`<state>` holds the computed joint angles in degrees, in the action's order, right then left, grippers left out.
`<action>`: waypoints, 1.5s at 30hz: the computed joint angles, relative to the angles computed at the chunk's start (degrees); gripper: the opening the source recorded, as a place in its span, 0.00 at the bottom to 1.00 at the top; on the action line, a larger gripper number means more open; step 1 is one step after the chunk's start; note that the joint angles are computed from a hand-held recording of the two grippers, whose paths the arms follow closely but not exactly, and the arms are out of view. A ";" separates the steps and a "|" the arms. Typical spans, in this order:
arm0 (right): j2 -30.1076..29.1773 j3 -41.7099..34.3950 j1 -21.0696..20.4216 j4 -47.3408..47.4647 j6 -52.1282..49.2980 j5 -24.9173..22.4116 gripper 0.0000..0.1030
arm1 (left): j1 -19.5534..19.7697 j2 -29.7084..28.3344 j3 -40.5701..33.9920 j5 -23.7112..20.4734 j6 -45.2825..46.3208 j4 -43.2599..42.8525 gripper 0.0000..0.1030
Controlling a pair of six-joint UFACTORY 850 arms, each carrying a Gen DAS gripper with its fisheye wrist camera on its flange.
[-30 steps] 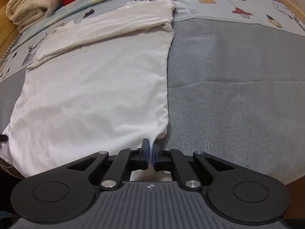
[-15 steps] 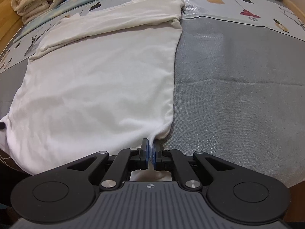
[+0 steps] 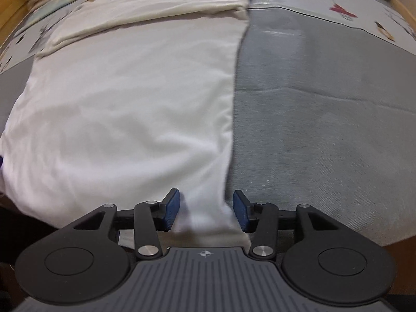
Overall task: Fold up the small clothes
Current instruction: 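Pinch the hem with the left gripper while the right gripper pinches beside it, then lift the hem with both grippers and fold it toward the collar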
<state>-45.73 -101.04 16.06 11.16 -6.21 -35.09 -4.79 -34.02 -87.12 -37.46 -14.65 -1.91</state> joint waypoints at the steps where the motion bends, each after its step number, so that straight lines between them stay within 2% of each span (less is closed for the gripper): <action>1: 0.01 -0.01 0.03 0.10 -0.30 0.17 0.30 | -0.02 0.22 0.28 0.41 -1.20 0.62 0.22; 3: 0.14 0.04 -0.18 0.79 -0.48 0.83 0.14 | 0.07 0.67 0.82 0.63 -1.67 0.61 0.22; 4: 0.18 0.07 -0.27 1.11 -0.37 1.17 0.09 | 0.05 0.58 0.80 0.46 -1.27 0.48 0.22; 6: 0.38 0.41 -0.43 2.00 -0.70 2.13 0.06 | -0.21 0.46 0.71 0.29 -0.33 0.57 0.21; 7: 0.43 0.52 -0.44 2.56 -1.18 2.47 0.06 | -0.32 0.53 0.83 0.72 0.00 0.70 0.15; 10: 0.30 0.23 -0.23 2.61 -1.42 2.70 0.05 | -0.46 0.82 1.17 2.24 1.63 -0.57 0.06; 16: 1.08 1.33 -0.62 6.52 -4.24 4.64 0.04 | -0.66 3.39 3.96 7.97 1.27 -0.51 0.05; 20: 2.77 3.46 -1.29 12.45 -8.91 7.21 0.04 | -0.79 5.16 5.47 10.96 2.39 -1.70 0.05; 23: 4.63 5.68 -2.17 19.59 -13.81 9.65 0.04 | -0.98 6.80 6.82 13.17 4.23 -3.70 0.05; 31: 10.40 12.03 -5.26 50.69 -38.05 12.39 0.03 | -0.70 13.68 11.43 18.90 13.82 -16.77 0.05; 34: 12.94 13.95 -6.67 59.73 -45.20 10.95 0.03 | -0.08 17.07 13.08 19.52 21.79 -25.86 0.05; 40: 18.87 17.49 -10.14 67.84 -49.82 7.00 0.03 | 0.54 23.42 14.78 18.82 29.49 -30.55 0.05; 42: 20.38 18.14 -10.79 68.39 -51.26 6.03 0.03 | 1.03 23.12 13.75 17.49 28.87 -30.00 0.05; 45: 20.22 16.66 -10.97 65.40 -48.05 5.67 0.03 | 1.74 18.57 8.37 14.59 25.78 -25.85 0.05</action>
<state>-25.51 -84.38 5.09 76.56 -54.26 -29.42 -3.05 -15.44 -78.76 -22.86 11.13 -27.76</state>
